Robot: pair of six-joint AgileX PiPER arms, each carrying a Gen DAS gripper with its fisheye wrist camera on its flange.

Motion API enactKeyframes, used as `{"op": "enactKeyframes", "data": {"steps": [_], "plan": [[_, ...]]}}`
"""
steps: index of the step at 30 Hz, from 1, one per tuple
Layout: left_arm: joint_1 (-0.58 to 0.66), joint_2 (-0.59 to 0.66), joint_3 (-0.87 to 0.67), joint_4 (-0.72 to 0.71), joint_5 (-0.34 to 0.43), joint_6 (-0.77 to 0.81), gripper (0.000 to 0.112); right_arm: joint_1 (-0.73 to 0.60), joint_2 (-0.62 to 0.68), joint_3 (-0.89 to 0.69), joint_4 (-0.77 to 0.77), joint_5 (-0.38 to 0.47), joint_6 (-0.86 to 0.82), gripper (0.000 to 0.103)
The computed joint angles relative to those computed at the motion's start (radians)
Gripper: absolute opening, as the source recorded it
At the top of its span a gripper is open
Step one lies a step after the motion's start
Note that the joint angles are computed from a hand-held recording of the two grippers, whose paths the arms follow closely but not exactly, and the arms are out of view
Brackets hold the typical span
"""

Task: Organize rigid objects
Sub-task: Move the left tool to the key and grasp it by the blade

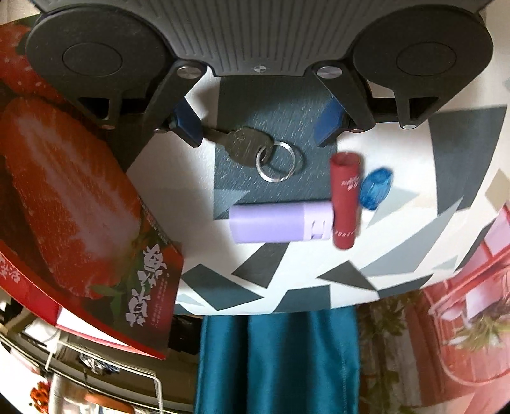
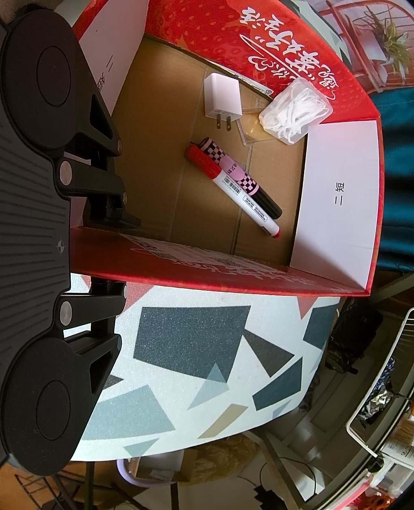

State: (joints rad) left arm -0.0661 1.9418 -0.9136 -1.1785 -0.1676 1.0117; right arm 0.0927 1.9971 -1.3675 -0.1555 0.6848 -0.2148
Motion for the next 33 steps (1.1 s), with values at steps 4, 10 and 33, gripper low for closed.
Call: {"op": "enactKeyframes", "data": {"steps": [4,10,33], "plan": [[0.000,-0.026,0.028,-0.079,-0.001,0.064,0.079,0.001,-0.001,0.001,0.000,0.001,0.001,0.022],[0.001,-0.065,0.073,-0.170,-0.025,0.136,0.081,0.000,-0.002,0.001,0.002,0.000,0.000,0.022],[-0.095,-0.005,0.007,-0.083,-0.106,0.103,0.031,0.000,-0.001,0.000,0.003,0.001,-0.001,0.022]]}}
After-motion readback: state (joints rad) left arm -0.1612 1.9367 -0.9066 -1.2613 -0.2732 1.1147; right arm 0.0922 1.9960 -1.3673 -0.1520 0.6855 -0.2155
